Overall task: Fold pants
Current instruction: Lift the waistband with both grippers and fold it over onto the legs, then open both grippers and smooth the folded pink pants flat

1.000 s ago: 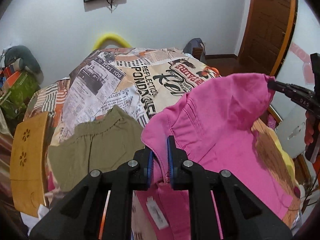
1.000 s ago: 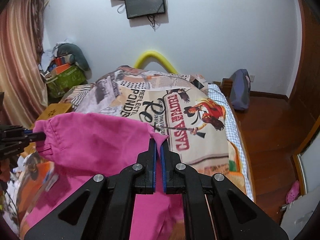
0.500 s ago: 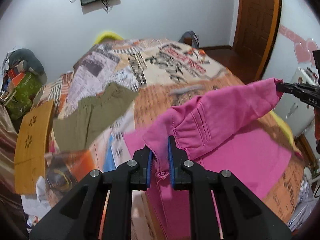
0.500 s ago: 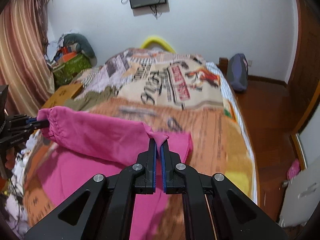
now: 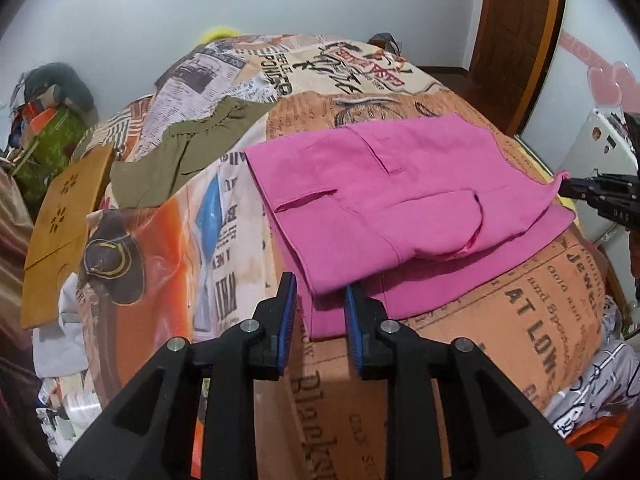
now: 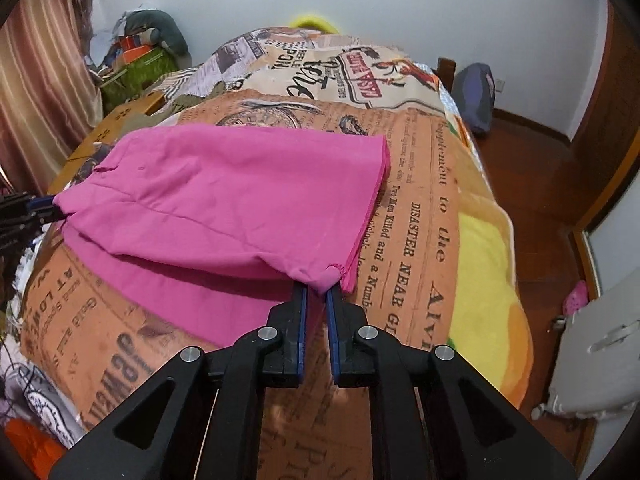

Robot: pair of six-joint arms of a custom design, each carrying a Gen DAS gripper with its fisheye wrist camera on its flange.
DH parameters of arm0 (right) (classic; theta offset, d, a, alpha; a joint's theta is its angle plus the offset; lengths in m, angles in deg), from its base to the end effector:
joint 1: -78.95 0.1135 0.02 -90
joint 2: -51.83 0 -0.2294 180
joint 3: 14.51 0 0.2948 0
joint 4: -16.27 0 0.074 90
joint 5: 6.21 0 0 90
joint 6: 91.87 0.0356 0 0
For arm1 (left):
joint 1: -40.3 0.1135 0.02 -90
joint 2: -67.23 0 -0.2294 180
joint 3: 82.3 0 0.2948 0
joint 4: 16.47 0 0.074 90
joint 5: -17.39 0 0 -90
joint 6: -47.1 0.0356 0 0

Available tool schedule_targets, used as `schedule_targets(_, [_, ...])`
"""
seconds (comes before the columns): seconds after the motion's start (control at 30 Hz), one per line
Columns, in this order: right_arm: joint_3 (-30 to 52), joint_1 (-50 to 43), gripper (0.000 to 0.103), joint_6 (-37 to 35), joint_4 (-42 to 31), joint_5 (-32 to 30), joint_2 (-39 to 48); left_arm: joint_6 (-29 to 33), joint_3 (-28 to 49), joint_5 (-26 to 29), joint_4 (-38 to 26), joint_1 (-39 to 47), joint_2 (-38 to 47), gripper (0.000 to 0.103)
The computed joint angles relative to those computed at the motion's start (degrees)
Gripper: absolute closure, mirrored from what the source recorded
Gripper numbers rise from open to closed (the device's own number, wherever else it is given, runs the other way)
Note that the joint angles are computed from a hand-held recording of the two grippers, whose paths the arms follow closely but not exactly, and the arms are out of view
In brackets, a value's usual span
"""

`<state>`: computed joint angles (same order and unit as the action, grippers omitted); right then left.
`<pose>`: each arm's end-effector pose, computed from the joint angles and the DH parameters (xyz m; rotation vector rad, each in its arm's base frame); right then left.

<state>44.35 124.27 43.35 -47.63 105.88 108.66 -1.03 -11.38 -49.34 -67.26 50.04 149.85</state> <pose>0.1780 0.1609 0.2216 0.1214 2.5274 0.1026 0.3261 0.0417 0.1866 0.8232 2.3976 -0.1995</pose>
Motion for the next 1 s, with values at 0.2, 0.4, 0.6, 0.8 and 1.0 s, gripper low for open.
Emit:
schedule_targets(0.2, [2.86, 5.5, 0.055, 1.55, -1.51, 5.15, -0.33, -0.92, -0.33, 0.64, -2.29, -2.14, -5.18, 0.059])
schedule_targets(0.4, [6.6, 6.22, 0.054, -0.57, 0.79, 4.85, 3.34, -2.25, -1.22, 2.59, -2.35, -5.53, -8.77, 0.05])
schedule_targets(0.6, [7.85, 6.26, 0.054, -2.29, 4.77, 2.7, 7.07, 1.93, -4.46, -3.55, -1.56, -10.17, -7.42, 0.05])
schedule_targets(0.8, [9.35, 6.16, 0.054, -3.53, 8.48, -0.78, 11.74, 3.15, -8.1, -6.4, 2.26, -11.86, -8.27, 0.049])
schedule_targets(1.0, [11.59, 6.4, 0.054, -5.27, 10.28, -2.81, 15.96, 1.28, -6.65, -6.62, 3.93, -13.2, -6.74, 0.056])
